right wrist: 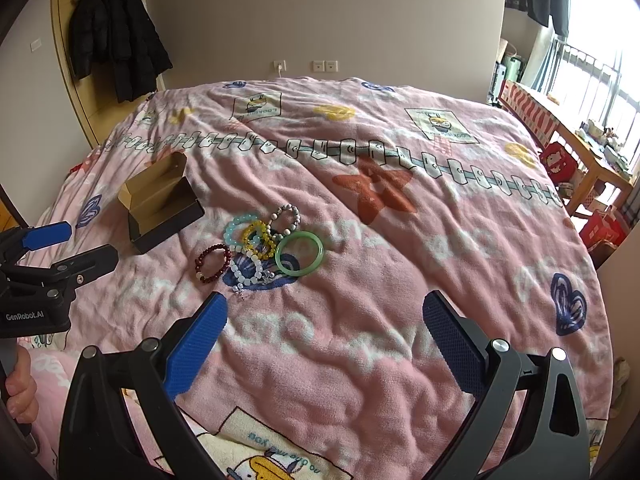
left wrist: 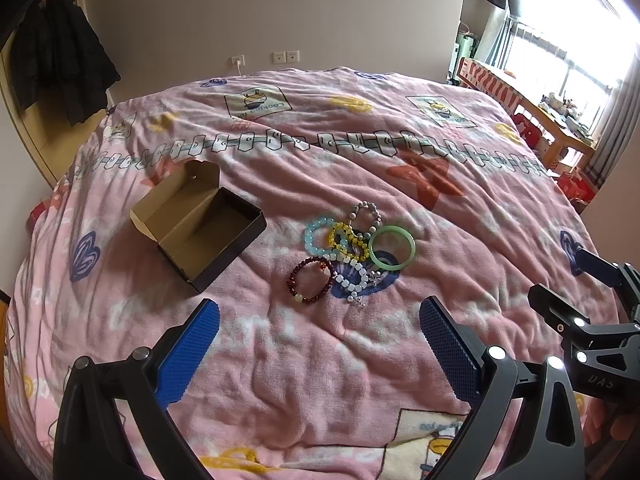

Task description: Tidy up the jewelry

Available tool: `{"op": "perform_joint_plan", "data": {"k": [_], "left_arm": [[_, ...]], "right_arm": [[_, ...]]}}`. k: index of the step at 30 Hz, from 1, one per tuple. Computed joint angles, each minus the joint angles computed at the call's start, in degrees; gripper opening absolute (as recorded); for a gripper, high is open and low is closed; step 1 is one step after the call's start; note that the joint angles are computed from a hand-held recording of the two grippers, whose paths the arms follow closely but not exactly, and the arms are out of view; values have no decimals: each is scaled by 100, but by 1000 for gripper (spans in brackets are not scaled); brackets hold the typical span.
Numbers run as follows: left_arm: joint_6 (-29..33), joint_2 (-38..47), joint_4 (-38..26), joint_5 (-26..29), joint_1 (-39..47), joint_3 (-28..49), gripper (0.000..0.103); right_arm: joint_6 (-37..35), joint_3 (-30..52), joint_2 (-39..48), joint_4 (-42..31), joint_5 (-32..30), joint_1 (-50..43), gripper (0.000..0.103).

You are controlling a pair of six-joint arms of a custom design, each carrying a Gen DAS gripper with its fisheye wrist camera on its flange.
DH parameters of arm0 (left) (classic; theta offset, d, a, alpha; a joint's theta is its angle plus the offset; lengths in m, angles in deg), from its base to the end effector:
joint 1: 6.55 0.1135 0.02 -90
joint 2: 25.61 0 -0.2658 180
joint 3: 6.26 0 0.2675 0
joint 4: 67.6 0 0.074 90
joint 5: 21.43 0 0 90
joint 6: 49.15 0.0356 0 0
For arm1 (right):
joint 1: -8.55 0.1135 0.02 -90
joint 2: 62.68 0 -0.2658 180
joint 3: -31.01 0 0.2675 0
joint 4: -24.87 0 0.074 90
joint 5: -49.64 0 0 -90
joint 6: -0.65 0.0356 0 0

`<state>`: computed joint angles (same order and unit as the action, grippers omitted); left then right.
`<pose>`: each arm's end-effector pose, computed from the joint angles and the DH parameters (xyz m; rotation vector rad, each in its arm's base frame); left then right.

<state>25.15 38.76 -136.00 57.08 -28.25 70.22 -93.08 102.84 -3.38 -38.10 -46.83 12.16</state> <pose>0.2135 -0.0773 0.3187 0.0552 2.5232 -0.0046 0.2144 0.0175 0.3158 -0.2063 2.4396 0.1374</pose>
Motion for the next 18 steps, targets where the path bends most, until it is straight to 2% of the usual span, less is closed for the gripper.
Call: {"op": "perform_joint_plan", "data": {"k": [18], "left_arm": [[25, -17, -2, 54, 63, -2, 97]], "right_arm": [[10, -51, -11, 45, 15, 19, 96]]}}
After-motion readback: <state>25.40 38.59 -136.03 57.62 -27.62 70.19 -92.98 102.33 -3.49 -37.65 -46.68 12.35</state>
